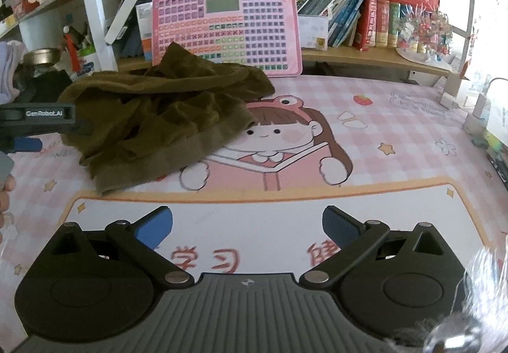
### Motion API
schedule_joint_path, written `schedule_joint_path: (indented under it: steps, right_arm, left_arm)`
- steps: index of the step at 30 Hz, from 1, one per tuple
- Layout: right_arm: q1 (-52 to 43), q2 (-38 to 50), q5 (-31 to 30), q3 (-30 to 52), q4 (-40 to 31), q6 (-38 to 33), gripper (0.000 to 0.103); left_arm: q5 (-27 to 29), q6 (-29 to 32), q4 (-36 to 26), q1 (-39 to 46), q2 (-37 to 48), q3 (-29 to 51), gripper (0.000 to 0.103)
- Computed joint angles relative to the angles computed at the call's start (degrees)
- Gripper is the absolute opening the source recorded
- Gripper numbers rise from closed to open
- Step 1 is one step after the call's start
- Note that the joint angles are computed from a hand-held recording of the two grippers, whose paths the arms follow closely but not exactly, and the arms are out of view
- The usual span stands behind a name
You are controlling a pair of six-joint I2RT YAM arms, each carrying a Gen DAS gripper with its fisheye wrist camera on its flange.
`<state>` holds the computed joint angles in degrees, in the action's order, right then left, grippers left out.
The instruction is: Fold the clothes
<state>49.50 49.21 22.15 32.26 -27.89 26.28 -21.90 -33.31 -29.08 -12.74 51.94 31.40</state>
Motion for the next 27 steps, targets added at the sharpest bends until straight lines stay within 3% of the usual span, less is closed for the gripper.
schedule_joint_path:
  steps: [1, 3, 4, 5, 7, 12, 16, 17, 21, 24, 25, 26, 27]
  right_arm:
    - [-1.99, -0.72, -1.84, -0.36, 0.33, -1.37, 0.102]
    - [-6.18, -2.03, -5.79, -1.01, 0.9, -4.17, 0.102]
    - [-8.13, -2.64, -7.6, -1.32, 1.11, -5.34, 0.102]
    - [-10.08, -3.2, -9.41, -1.61, 1.29, -6.45, 0.102]
    - [-13.99, -3.98, -12.97, -2.04, 1.54, -8.5, 0.102]
    - [-22.47, -4.29, -22.1, -2.55, 2.14, -13.39, 0.102]
    - [-26.44, -3.77, -28.59, -2.52, 2.5, -16.95, 0.102]
    - [-27.11, -3.71, -29.76, -2.46, 2.51, -17.73, 0.102]
    - [-29.71, -3.58, -34.18, -2.26, 2.27, -20.72, 0.102]
    - [-31.06, -4.4, -36.58, -2.27, 1.18, -22.59, 0.102]
    - [-31.65, -4.86, -37.25, -2.29, 0.8, -23.1, 0.102]
    - [-32.22, -5.35, -37.86, -2.33, 0.44, -23.57, 0.102]
    - [-32.78, -5.77, -38.24, -2.37, 0.1, -23.96, 0.102]
  left_arm:
    - [0.42, -1.32, -0.13, 0.03, 2.14, 0.76, 0.095]
    - [1.14, -3.87, -0.74, -0.42, 6.24, 2.45, 0.069]
    - [1.12, -5.1, -1.57, -1.76, 7.95, 3.41, 0.04]
    - [0.93, -6.24, -2.38, -3.28, 9.26, 4.26, 0.021]
    - [-1.27, -8.79, -3.85, -7.79, 9.33, 5.11, 0.008]
    - [-3.48, -13.35, -5.46, -21.49, 2.12, 5.33, 0.0]
    - [-6.26, -14.27, -5.92, -37.96, 0.92, 6.89, 0.0]
    - [-9.42, -16.24, -8.01, -41.28, 2.69, 8.23, 0.007]
    - [-18.96, -30.81, -21.32, -45.69, 9.43, 13.47, 0.015]
    - [-19.67, -36.96, -24.89, -40.41, 7.08, 12.37, 0.049]
    - [-19.5, -37.6, -24.71, -37.63, 5.91, 11.56, 0.073]
    - [-18.57, -37.07, -23.66, -34.33, 4.98, 10.7, 0.082]
    - [-16.55, -35.08, -21.49, -30.42, 4.55, 9.81, 0.082]
